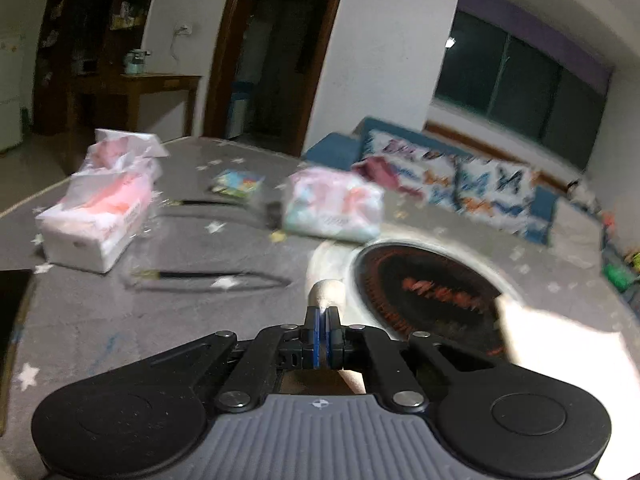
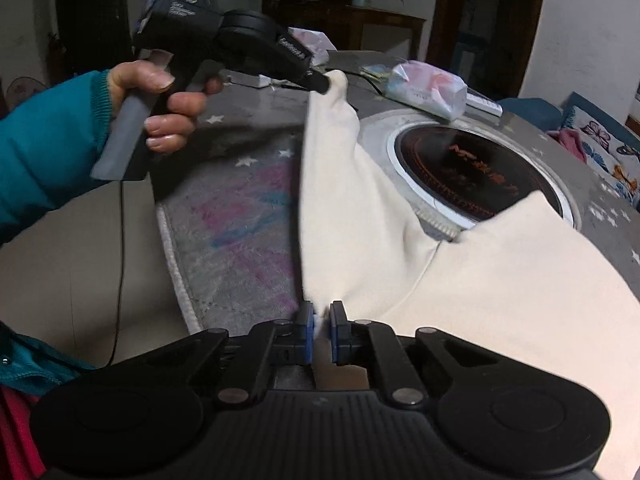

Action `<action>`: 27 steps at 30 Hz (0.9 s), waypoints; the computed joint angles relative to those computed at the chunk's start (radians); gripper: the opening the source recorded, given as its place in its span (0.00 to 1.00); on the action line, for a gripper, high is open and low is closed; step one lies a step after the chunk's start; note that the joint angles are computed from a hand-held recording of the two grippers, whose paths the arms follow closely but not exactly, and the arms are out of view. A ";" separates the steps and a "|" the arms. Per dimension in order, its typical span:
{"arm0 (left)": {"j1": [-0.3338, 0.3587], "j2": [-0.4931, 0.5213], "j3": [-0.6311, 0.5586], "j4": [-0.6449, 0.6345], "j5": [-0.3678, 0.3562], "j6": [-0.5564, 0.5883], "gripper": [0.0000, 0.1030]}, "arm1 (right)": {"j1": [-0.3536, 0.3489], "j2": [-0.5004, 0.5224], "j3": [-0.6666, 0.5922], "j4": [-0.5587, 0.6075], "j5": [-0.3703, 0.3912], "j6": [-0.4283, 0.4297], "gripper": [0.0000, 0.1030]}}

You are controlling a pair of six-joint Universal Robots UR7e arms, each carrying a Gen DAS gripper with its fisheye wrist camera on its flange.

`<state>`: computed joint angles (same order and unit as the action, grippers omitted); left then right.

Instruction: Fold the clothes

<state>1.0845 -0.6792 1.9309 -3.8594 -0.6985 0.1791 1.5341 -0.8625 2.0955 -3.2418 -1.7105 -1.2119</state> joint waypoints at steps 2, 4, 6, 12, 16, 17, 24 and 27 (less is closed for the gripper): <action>0.012 -0.010 0.015 0.016 -0.001 -0.040 0.03 | -0.002 -0.004 0.001 0.006 0.013 0.003 0.13; 0.020 -0.018 0.028 0.020 -0.007 -0.055 0.03 | -0.003 -0.025 0.009 0.023 0.032 0.005 0.16; 0.024 -0.019 0.035 0.031 0.013 -0.065 0.04 | -0.009 -0.049 0.017 0.032 0.049 0.017 0.16; 0.029 -0.018 0.038 0.064 0.111 -0.114 0.07 | -0.032 -0.097 0.032 -0.002 0.037 0.059 0.23; 0.006 -0.031 0.056 0.039 0.098 -0.104 0.07 | -0.056 -0.124 0.033 -0.023 0.022 0.109 0.23; -0.003 -0.034 0.062 0.035 0.077 -0.093 0.07 | -0.062 -0.130 0.032 -0.023 0.021 0.124 0.23; -0.019 0.006 0.011 0.165 -0.064 -0.056 0.07 | -0.089 -0.141 0.037 -0.034 0.003 0.154 0.23; -0.005 0.037 -0.030 0.205 -0.044 -0.053 0.07 | -0.097 -0.153 0.051 -0.026 -0.012 0.150 0.23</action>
<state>1.0792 -0.6421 1.9007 -3.6542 -0.7430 0.1264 1.4369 -1.0151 2.1463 -3.2676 -1.7226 -1.0621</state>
